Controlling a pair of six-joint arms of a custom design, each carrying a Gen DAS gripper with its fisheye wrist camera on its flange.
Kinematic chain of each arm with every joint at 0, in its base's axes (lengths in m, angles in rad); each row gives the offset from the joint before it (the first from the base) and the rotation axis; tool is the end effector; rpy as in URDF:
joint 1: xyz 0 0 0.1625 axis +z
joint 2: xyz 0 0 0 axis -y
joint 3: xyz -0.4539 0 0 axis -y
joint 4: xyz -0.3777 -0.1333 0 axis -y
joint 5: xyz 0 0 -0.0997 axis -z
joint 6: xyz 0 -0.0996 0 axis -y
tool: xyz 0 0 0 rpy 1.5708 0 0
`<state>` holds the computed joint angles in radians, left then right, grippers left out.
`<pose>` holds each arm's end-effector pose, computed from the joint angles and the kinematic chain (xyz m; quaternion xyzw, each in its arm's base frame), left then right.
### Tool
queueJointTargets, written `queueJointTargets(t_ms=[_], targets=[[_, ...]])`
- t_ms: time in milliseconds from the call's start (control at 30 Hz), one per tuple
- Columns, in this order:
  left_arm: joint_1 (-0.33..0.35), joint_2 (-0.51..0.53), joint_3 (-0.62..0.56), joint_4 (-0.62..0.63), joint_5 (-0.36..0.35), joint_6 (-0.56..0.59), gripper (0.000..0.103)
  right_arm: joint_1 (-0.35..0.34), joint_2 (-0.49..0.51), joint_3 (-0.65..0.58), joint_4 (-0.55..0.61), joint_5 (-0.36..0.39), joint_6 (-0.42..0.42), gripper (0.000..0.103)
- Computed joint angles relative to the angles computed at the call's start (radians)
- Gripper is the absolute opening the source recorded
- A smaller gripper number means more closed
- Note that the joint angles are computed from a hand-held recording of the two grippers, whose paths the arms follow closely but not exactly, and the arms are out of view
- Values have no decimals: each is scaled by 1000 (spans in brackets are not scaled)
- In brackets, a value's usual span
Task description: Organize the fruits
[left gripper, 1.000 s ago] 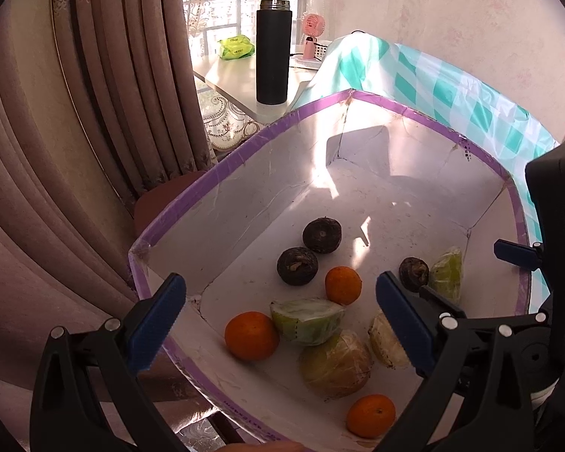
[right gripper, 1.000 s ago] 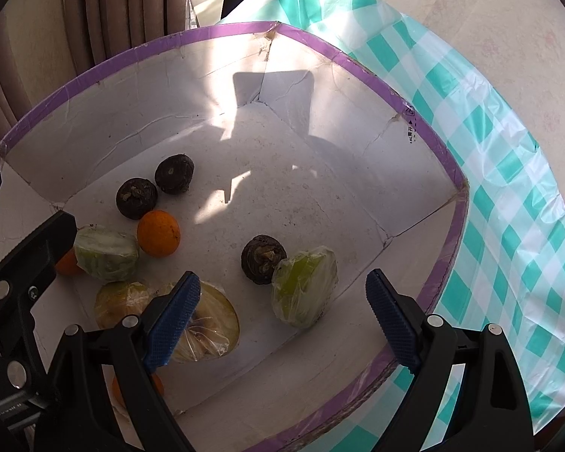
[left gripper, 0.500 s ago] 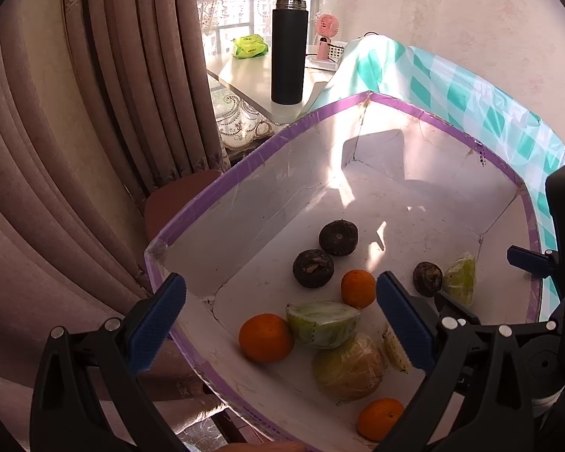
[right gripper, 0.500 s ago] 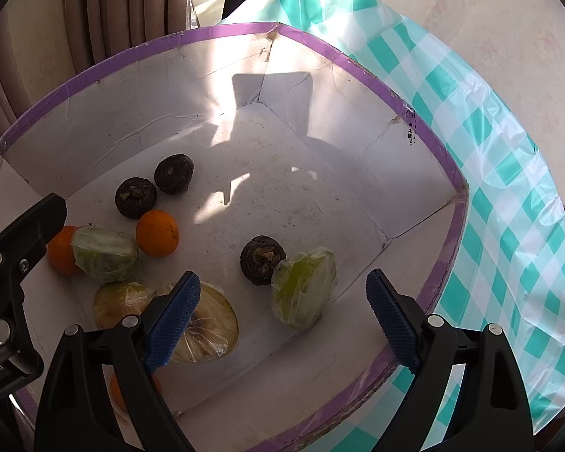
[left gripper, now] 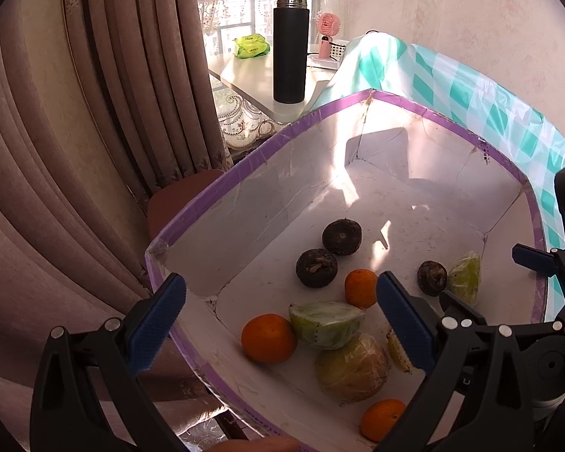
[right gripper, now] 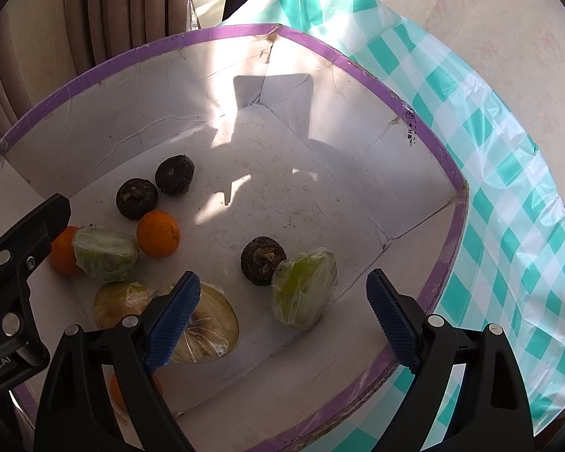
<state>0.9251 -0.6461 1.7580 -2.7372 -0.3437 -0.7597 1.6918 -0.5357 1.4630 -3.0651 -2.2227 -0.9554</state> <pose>-0.1984 -0.6407 0.0691 -0.0622 0.8151 -0.3890 0.4248 0.1621 -0.7293 0.0788 0.3893 -0.8269 0.1177 0.3884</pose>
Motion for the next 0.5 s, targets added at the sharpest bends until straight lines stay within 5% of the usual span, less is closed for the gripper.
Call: queueJointTargets(t_ms=[500], targets=[[0, 1, -1, 6, 0, -5, 101, 1, 2, 0, -3, -1, 2, 87]])
